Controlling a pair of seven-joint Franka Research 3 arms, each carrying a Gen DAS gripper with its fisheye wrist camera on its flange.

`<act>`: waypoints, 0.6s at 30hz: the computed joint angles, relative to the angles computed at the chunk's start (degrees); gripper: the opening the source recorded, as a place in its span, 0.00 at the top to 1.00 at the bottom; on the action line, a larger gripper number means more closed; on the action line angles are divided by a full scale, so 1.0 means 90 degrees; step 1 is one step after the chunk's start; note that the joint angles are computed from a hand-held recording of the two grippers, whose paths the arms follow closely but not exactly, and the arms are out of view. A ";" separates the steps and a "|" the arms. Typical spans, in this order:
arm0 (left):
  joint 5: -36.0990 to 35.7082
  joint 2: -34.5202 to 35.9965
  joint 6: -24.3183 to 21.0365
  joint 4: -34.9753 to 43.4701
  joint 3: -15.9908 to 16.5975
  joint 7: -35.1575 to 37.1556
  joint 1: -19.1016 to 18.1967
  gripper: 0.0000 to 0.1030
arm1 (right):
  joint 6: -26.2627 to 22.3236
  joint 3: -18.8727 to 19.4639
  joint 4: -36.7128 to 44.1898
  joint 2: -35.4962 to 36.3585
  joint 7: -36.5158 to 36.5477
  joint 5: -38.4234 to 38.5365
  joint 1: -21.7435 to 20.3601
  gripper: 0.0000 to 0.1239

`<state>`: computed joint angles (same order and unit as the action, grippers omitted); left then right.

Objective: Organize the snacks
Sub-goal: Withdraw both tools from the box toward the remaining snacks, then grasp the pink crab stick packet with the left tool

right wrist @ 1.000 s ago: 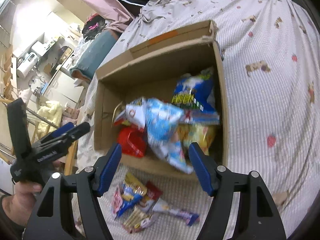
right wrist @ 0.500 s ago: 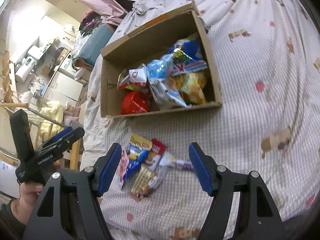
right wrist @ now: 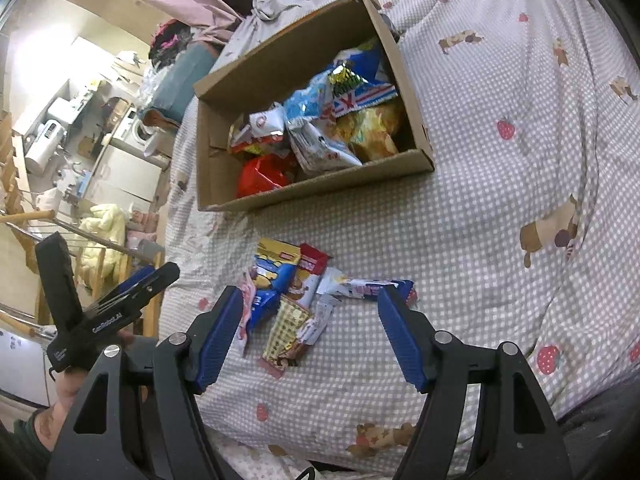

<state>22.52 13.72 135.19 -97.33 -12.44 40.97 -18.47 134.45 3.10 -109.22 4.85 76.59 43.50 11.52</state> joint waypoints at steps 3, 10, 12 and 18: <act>-0.0601 0.0090 -0.0116 0.0002 -0.0071 0.0162 0.0160 0.11 | -0.0171 0.0007 0.0120 0.0177 0.0164 -0.0119 0.0012 0.41; -0.1393 0.0595 -0.0943 0.0543 -0.0262 0.1125 0.0269 0.11 | -0.0453 0.0048 0.0362 0.0527 0.0534 -0.0590 0.0048 0.41; -0.1609 0.0683 -0.1193 0.0617 -0.0321 0.1580 0.0279 0.11 | -0.0456 0.0048 0.0376 0.0565 0.0599 -0.0650 0.0039 0.41; -0.2004 0.1203 -0.1968 0.1203 -0.0388 0.2726 0.0205 0.11 | -0.0413 0.0065 0.0312 0.0523 0.0599 -0.0531 -0.0012 0.41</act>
